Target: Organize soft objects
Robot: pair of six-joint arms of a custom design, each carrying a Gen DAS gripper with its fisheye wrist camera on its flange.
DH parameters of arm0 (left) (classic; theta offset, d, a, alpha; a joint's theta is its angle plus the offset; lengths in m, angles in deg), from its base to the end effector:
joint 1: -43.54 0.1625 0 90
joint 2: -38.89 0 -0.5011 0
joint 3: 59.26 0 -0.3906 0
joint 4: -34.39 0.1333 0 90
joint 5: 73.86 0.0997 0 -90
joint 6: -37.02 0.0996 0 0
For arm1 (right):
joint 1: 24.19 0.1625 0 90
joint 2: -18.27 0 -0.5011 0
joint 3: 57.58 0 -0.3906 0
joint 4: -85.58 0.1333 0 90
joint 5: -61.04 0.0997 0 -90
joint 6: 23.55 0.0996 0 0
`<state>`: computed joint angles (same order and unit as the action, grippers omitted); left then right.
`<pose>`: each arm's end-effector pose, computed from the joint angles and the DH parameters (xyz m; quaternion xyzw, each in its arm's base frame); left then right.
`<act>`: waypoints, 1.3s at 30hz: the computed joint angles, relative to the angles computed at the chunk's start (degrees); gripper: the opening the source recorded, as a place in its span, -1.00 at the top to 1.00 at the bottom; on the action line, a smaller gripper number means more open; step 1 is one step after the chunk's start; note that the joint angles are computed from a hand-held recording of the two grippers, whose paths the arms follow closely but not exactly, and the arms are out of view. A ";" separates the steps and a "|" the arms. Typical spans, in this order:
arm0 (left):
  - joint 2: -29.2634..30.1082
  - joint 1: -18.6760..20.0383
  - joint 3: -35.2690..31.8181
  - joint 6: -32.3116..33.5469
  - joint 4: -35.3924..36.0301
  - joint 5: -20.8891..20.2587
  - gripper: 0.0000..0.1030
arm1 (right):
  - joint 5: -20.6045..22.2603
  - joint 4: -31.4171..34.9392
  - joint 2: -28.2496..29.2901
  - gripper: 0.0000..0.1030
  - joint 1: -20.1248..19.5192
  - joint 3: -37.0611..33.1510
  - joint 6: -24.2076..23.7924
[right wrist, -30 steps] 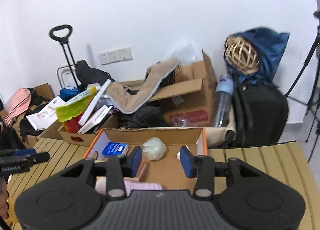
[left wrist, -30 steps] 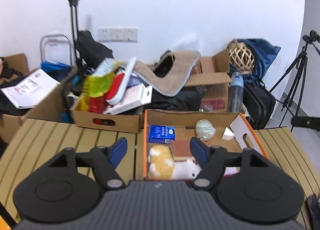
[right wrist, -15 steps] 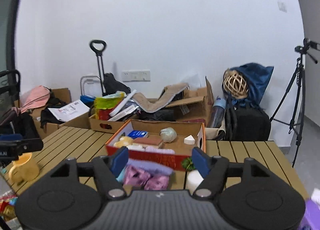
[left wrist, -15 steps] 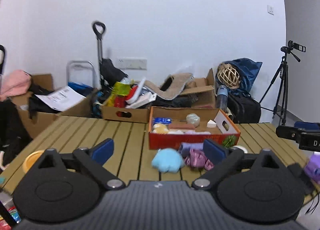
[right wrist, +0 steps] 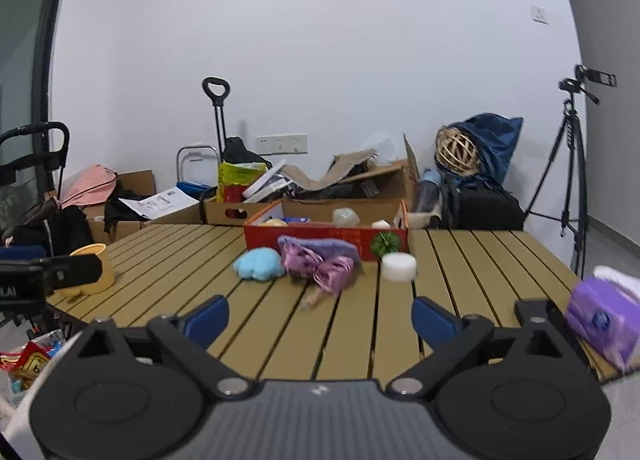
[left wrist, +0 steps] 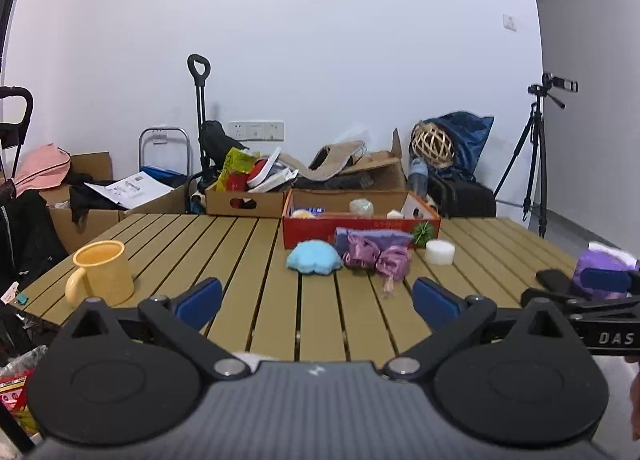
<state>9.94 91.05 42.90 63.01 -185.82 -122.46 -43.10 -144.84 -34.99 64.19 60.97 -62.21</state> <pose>-0.3045 -0.6273 0.0740 0.3231 0.7745 -0.4863 0.2434 0.0925 -0.5848 0.2808 0.1787 -0.7697 0.5344 0.2999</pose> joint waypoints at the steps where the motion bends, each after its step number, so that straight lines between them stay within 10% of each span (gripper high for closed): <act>1: 0.08 -0.06 -0.02 0.03 0.59 0.57 -1.00 | -0.32 -0.24 -0.07 -0.91 -0.10 0.34 0.07; 24: 1.80 2.22 -6.14 -1.29 7.45 -1.26 -1.00 | -1.65 5.75 0.77 -0.88 -0.62 -4.89 3.48; 34: 9.61 5.97 -27.67 -3.00 24.08 -4.38 -0.99 | -0.84 23.21 4.19 -0.71 -1.57 -20.50 9.28; 39: 17.24 8.32 -46.79 -4.57 39.25 -6.18 -0.60 | -1.44 34.19 9.46 -0.54 -2.31 -34.61 11.76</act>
<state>27.19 99.36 -3.89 58.44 -146.57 -128.65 -44.54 -110.66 -25.53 61.88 26.35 -50.45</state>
